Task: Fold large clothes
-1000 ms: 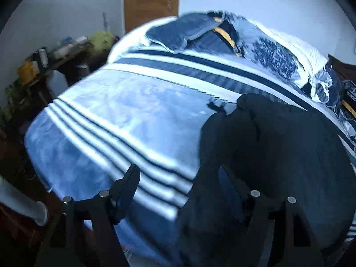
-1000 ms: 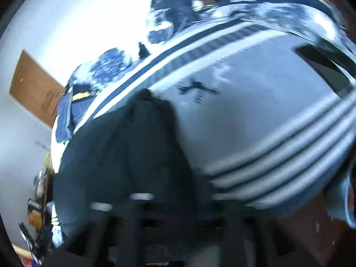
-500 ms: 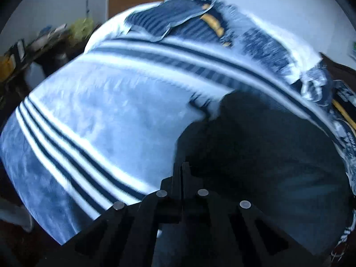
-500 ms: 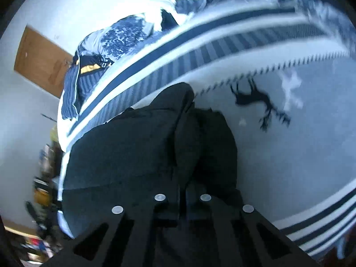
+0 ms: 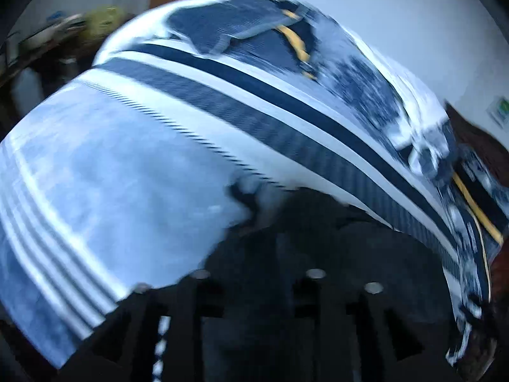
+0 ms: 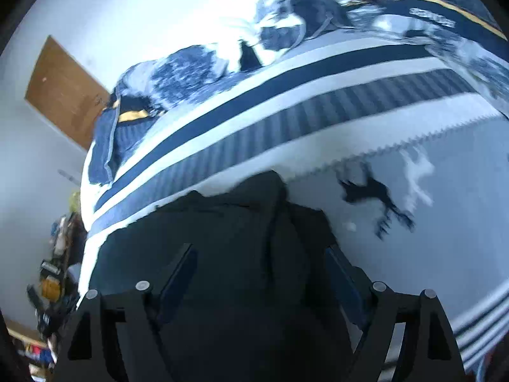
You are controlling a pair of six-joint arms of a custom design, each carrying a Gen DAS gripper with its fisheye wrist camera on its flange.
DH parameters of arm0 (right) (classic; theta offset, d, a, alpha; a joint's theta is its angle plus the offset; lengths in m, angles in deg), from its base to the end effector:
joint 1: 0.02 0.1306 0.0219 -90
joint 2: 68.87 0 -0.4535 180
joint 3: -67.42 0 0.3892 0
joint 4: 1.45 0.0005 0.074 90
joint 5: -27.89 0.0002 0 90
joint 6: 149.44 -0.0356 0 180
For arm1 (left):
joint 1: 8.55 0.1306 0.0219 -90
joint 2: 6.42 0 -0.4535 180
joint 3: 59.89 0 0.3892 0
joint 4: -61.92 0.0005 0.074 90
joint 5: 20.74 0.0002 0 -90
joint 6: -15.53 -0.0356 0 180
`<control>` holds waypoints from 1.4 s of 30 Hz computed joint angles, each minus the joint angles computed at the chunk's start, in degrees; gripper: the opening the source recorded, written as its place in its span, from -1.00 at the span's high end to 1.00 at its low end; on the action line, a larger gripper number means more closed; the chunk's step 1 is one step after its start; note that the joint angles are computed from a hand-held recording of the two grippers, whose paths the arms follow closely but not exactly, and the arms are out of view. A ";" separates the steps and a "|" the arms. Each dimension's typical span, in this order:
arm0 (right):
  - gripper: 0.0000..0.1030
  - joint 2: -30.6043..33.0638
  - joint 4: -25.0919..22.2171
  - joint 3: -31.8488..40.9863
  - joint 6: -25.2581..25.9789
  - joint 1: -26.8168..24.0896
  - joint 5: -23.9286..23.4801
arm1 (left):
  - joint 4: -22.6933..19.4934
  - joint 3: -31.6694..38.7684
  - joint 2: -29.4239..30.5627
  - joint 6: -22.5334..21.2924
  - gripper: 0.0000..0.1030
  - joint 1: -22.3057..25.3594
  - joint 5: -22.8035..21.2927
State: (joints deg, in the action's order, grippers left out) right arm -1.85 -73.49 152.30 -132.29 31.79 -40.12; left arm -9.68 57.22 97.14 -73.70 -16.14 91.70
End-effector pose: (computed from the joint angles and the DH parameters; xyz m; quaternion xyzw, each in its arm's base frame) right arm 0.2433 0.1347 0.5806 0.3824 0.8542 0.1280 0.3281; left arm 0.5562 -0.0883 0.5718 0.1095 0.9382 -0.2062 0.2556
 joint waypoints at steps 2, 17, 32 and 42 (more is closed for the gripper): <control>-0.64 1.68 1.39 0.69 2.85 -4.19 -4.22 | -2.53 3.53 3.26 -1.84 -0.38 -2.56 -2.09; 0.98 10.23 -4.24 7.10 12.04 -10.46 -7.67 | 3.08 2.79 4.92 -1.47 0.98 -4.66 -11.50; -0.42 4.29 -8.69 5.68 0.29 3.73 8.32 | 10.32 -7.95 -7.09 -1.91 -0.48 -2.32 -13.49; 0.49 -2.22 -10.20 -7.91 -27.90 23.95 13.72 | 8.73 -25.34 -17.66 -8.35 0.35 0.77 -8.47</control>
State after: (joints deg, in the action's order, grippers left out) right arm -4.07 -83.69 144.38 -160.19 55.74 -26.40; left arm -0.95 31.87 79.48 -82.05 -15.38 83.23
